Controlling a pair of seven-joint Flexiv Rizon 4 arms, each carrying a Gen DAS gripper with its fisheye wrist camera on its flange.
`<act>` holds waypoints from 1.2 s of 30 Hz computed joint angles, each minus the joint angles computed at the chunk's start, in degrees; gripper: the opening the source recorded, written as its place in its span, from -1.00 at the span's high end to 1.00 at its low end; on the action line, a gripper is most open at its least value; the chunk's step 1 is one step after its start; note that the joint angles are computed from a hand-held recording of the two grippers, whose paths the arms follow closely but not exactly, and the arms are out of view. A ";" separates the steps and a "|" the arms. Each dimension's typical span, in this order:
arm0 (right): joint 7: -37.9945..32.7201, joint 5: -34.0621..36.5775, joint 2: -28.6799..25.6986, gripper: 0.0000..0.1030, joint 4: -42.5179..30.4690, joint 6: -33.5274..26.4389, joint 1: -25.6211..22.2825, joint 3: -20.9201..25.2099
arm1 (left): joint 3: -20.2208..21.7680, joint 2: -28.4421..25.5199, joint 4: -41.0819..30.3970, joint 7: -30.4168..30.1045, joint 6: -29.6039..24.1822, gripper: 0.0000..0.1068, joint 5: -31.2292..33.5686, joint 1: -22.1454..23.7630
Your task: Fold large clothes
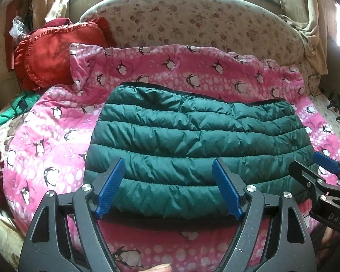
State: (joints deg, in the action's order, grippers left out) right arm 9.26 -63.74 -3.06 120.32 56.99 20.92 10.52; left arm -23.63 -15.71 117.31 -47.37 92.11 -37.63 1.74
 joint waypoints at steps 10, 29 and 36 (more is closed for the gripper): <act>-0.53 0.99 -0.70 -0.61 -0.18 0.59 -0.18 -0.33 | 0.91 -0.51 -0.70 -0.63 -0.92 -0.50 0.67 -0.78; -0.65 1.31 -0.88 -0.62 -0.11 1.45 -0.45 -0.73 | 2.06 -1.26 -1.78 -1.66 -1.49 -0.50 2.89 -1.83; -0.86 1.38 -0.96 -0.62 -0.23 1.72 -0.58 -0.83 | 3.37 -1.47 -2.34 -2.37 -2.33 -0.50 3.87 -2.83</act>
